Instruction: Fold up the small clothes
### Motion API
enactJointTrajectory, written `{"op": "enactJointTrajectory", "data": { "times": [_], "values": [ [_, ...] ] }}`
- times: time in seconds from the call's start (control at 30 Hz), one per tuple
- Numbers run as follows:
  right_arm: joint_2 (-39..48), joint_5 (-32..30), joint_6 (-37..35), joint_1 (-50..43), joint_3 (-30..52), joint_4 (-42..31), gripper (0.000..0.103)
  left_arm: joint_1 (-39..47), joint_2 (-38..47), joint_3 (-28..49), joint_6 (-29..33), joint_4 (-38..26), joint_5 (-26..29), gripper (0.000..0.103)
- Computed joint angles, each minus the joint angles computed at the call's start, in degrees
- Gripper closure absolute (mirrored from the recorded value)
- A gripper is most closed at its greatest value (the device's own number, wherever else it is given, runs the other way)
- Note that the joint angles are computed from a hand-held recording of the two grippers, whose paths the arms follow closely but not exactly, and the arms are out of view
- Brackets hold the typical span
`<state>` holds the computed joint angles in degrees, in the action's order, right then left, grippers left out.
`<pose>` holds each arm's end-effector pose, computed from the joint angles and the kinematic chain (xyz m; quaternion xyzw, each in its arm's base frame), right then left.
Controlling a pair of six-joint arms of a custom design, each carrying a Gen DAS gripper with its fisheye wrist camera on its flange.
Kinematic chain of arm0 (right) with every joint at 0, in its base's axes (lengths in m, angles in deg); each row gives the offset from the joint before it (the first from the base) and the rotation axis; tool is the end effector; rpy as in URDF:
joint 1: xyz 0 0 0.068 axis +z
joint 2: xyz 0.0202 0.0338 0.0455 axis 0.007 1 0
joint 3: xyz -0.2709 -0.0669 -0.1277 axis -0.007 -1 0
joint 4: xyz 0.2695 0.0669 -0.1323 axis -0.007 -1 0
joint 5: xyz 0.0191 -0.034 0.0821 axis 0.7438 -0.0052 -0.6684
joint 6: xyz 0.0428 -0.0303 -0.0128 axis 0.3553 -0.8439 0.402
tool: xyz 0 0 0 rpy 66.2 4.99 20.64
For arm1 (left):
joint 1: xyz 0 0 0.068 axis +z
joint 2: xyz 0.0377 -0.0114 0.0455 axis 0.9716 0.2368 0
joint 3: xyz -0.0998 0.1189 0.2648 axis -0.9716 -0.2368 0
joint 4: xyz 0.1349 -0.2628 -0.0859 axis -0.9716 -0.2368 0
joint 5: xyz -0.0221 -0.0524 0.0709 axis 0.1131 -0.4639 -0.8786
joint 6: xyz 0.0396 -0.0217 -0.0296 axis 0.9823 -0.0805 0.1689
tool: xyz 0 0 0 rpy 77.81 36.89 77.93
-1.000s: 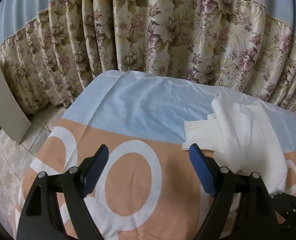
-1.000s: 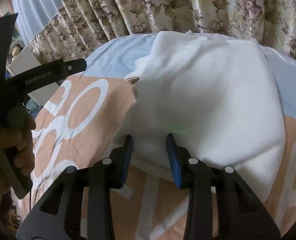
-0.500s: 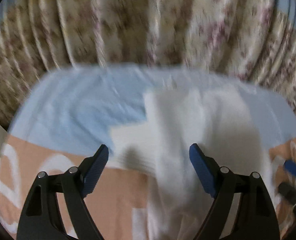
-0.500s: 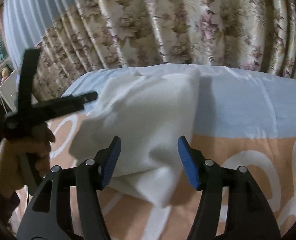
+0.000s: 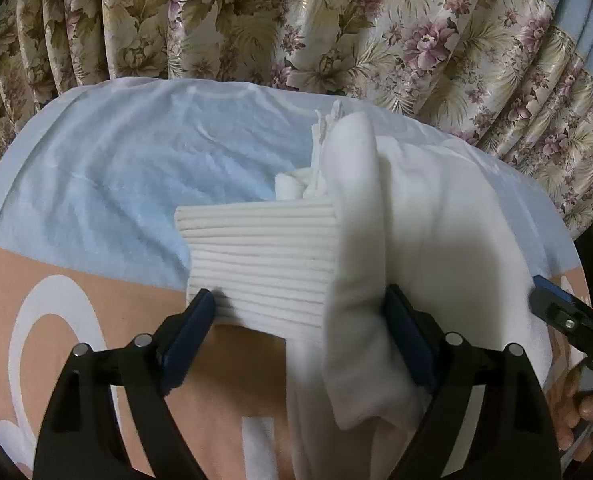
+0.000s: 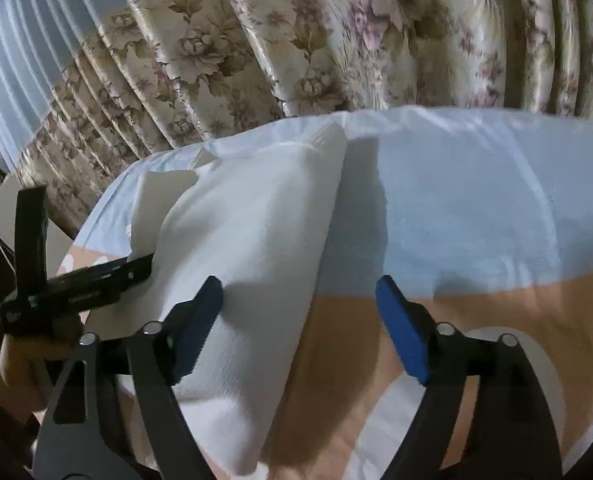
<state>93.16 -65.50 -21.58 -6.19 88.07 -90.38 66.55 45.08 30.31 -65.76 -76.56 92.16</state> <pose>0.2365 -0.0222 0.1544 0.1872 0.9107 0.1081 0.3521 0.4056 -0.0837 0.1477 0.2390 0.9234 -0.1848 0.2368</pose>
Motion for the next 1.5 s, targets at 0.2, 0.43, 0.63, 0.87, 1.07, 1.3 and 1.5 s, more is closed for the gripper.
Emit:
{"op": "enactJointTrajectory", "data": {
  "times": [0.2,0.43,0.63,0.87,1.07,1.3,1.5],
  "values": [
    [9.47,-4.31,0.47,-1.23,2.64,3.02,0.023,-3.38,-3.09,-2.79,0.57,2.15,-3.92,0.054],
    [11.44,-1.44,1.98,3.51,4.76,3.02,0.061,-7.45,-5.73,-6.42,-5.14,6.71,-12.38,0.068],
    [9.28,6.07,1.27,8.03,5.46,0.58,0.073,-9.30,-6.60,-6.10,-6.80,5.73,-16.04,0.074],
    [0.78,13.07,-1.73,10.44,5.73,-5.32,0.075,-12.70,-12.17,-9.10,-10.63,4.38,-14.94,0.075],
    [-15.34,10.01,-10.64,0.11,4.27,-18.24,0.075,-25.97,-17.82,-12.92,-20.44,4.28,-18.19,0.075],
    [-23.97,-11.31,-40.68,-42.13,1.45,-30.28,0.075,-47.68,-12.92,-8.59,-35.61,3.65,-28.56,0.074],
    [-10.92,-20.48,-57.99,-64.97,0.03,-26.88,0.073,-52.73,-10.83,-7.91,-37.86,3.76,-36.76,0.069]
  ]
}}
